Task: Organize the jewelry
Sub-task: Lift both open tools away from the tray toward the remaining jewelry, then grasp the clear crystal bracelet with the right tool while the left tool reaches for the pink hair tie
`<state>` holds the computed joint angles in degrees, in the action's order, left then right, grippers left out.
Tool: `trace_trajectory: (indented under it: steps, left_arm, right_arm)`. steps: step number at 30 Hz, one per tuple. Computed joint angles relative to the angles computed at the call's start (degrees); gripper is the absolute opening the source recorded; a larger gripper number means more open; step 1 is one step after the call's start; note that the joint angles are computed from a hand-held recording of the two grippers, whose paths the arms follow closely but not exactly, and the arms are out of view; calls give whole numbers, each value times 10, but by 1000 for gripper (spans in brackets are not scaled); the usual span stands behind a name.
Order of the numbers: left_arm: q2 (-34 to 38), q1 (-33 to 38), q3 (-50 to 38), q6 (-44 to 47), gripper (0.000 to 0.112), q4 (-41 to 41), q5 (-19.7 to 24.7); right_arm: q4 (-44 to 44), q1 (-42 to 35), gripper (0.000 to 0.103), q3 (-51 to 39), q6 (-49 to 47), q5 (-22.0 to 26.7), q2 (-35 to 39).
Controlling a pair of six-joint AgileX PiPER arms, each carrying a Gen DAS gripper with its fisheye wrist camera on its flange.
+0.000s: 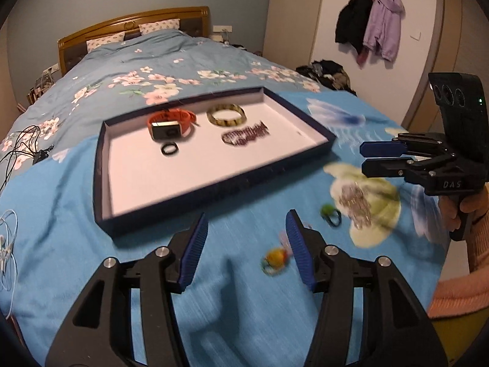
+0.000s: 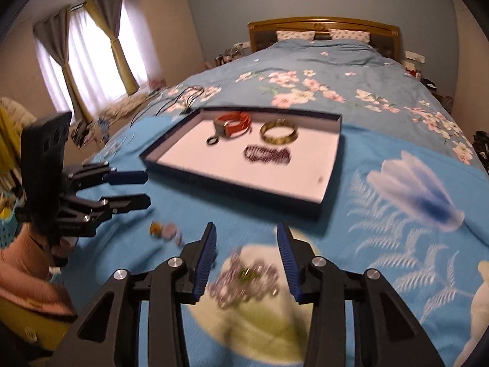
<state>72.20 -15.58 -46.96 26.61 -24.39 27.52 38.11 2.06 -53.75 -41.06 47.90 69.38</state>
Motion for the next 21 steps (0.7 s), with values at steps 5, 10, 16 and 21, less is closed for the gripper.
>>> trace_trajectory:
  steps: [5,10,16,21]
  left_arm:
    - [-16,-5,22,-1,53,-2,3]
    - [-16,-2,36,7,53,-22,3]
    - [-14,-7,41,-2,53,-14,0]
    - [-19,-3,45,16,53,-35,4]
  right_arm:
    - [-41,42,28,29,36,-23,-13]
    - [-89,88,28,39,82,-62,-9]
    - [-115,96,8,38,107,-77,1]
    - [-30,37,8,40,36,-41,-22]
